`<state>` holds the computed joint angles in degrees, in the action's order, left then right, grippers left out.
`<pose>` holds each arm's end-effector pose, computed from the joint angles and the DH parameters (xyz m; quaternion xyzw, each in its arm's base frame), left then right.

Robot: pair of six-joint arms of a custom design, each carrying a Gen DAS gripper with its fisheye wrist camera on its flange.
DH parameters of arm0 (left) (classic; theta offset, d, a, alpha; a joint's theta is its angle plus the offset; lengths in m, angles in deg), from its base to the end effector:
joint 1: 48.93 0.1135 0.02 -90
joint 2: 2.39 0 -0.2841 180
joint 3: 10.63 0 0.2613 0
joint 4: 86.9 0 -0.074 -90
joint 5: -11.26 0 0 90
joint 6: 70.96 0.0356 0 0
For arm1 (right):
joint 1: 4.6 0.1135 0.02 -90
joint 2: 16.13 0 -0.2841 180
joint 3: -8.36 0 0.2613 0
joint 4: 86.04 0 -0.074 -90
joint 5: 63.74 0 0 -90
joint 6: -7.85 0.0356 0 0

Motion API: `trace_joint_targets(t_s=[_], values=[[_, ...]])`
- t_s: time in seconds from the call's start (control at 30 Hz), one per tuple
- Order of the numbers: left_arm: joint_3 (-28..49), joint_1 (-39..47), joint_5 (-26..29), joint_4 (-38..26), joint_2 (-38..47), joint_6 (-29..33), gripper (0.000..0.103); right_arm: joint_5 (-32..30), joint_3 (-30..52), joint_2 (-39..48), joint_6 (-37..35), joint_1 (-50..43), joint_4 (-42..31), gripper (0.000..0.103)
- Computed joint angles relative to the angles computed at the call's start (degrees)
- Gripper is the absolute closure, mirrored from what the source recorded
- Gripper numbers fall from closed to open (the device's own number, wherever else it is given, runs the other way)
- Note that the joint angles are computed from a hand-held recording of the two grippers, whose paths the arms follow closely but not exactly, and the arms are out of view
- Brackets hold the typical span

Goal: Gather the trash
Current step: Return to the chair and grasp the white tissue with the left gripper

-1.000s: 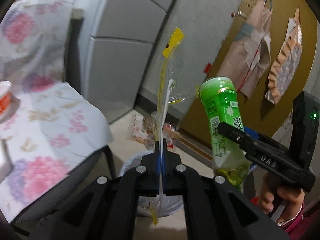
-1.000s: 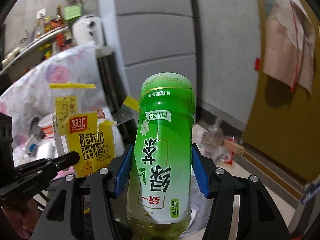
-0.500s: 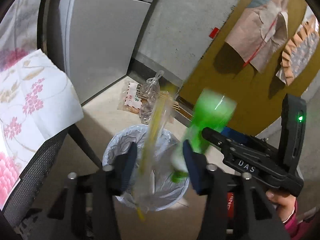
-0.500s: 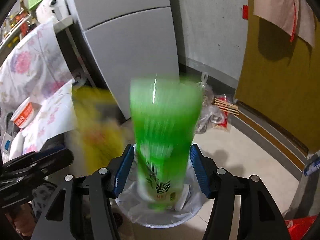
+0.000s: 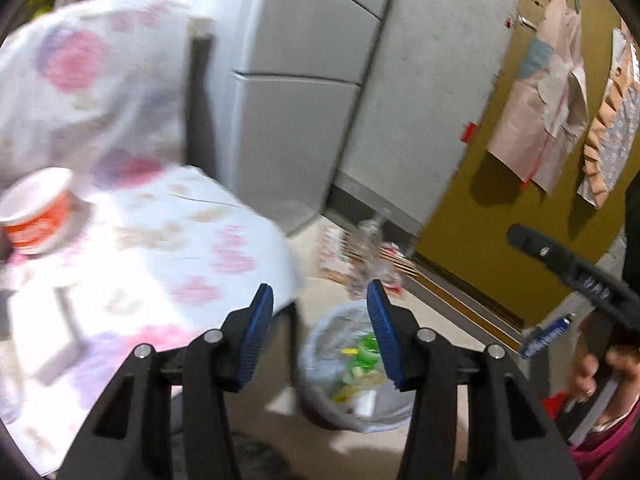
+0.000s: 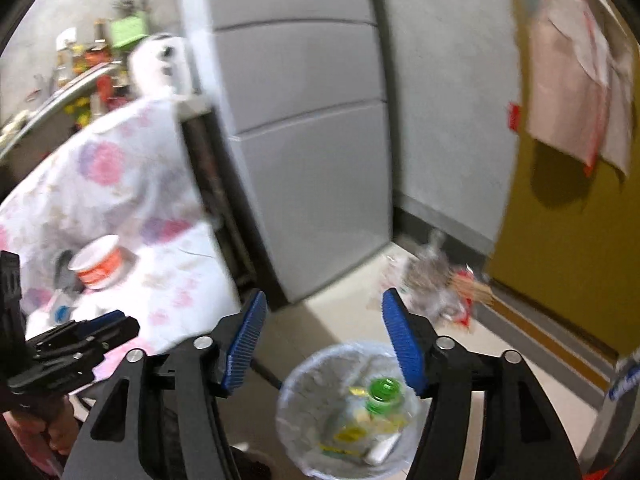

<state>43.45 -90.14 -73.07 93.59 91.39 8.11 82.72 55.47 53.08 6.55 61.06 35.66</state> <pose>0.2418 -0.2165 0.1609 0.2561 0.8654 -0.2284 0.3651 0.0999 0.1489 0.1884 0.2141 0.8524 -0.0327 0.4760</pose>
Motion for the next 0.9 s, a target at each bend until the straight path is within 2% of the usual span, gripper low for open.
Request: trace_joint_targets(t_s=[0.1, 0.2, 0.37, 0.57, 0.6, 0.67, 0.8, 0.87, 0.9], values=[[-4.96, 3.63, -1.24, -0.76, -5.97, 0.58, 0.056, -1.05, 3.20, 3.95, -14.05, -0.94, 12.80, 0.037], [-10.26, 8.20, -2.30, -1.60, -12.12, 1.06, 0.056, -4.95, 7.19, 10.53, -27.12, -2.90, 25.08, 0.034], [-16.47, 19.10, -0.87, -4.35, -20.64, 3.30, 0.053, -14.06, 15.52, 22.14, -39.99, -6.35, 38.06, 0.034], [-19.66, 36.59, 4.24, -7.00, -25.44, 8.37, 0.050, -22.21, 27.97, 34.69, -46.44, -7.48, 38.63, 0.034], [-19.73, 39.35, 5.17, -6.90, -25.23, 9.48, 0.050, -22.96, 29.67, 36.53, -46.85, -7.55, 38.45, 0.031], [-19.58, 46.09, 8.32, -6.38, -23.89, 11.06, 0.050, -24.54, 32.76, 39.66, -47.68, -7.82, 38.00, 0.025], [-17.85, 54.35, 13.46, -5.13, -18.82, 13.26, 0.049, -27.49, 39.50, 45.89, -49.95, -8.39, 35.73, 0.023], [-16.35, 55.38, 14.71, -4.97, -15.64, 15.01, 0.041, -28.19, 40.35, 47.20, -50.17, -8.65, 36.34, 0.023], [-16.54, 55.64, 14.56, -4.66, -15.05, 15.85, 0.040, -28.78, 40.13, 47.40, -50.13, -8.80, 37.20, 0.023]])
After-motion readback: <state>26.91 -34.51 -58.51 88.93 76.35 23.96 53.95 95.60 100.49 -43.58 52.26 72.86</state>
